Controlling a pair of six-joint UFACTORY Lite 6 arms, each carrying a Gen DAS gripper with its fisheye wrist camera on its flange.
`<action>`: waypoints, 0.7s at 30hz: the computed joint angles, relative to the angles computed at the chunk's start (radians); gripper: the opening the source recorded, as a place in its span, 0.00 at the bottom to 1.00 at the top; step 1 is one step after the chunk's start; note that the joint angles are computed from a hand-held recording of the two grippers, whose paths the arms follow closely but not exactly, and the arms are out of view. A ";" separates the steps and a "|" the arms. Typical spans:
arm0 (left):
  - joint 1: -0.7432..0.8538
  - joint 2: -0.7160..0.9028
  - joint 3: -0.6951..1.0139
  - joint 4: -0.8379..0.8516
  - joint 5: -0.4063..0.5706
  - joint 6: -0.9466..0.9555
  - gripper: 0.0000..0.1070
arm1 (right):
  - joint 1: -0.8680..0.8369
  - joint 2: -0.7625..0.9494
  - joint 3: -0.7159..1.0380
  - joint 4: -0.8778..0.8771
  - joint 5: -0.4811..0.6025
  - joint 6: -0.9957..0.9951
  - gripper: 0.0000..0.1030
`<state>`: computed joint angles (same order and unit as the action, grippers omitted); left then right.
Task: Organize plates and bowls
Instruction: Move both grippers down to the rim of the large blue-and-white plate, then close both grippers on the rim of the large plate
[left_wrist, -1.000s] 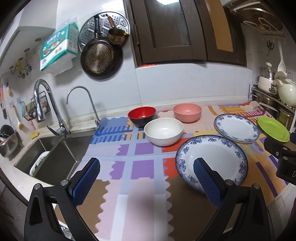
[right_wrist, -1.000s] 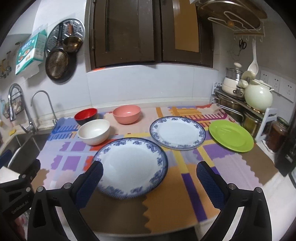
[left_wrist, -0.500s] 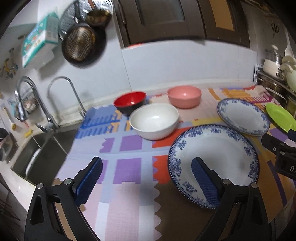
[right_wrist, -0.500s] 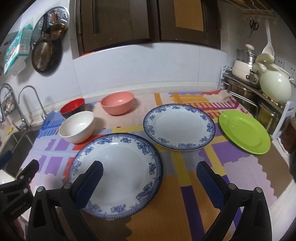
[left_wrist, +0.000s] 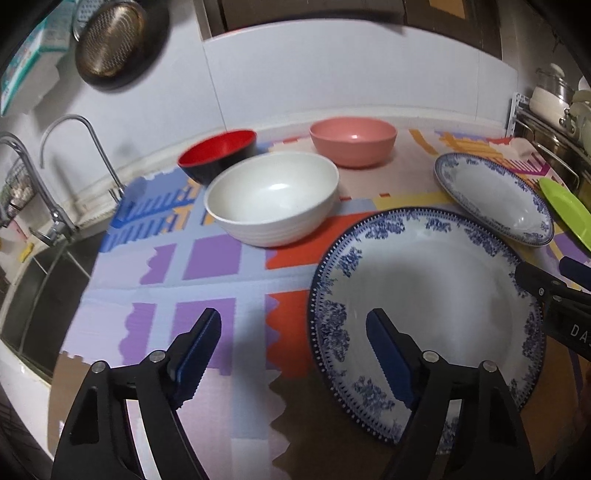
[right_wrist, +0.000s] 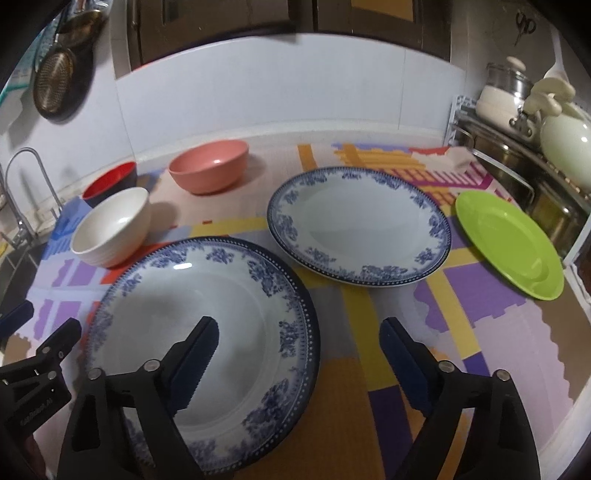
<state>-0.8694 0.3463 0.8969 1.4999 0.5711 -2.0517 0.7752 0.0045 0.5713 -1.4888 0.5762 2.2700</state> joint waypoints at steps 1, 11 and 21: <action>0.011 0.017 0.011 0.006 -0.016 -0.005 0.73 | -0.019 0.022 0.007 -0.027 -0.019 0.019 0.82; 0.077 0.115 0.080 0.020 -0.139 -0.005 0.61 | -0.103 0.157 0.073 -0.157 -0.102 0.092 0.68; 0.106 0.142 0.119 0.030 -0.194 0.017 0.49 | -0.162 0.221 0.115 -0.240 -0.174 0.129 0.49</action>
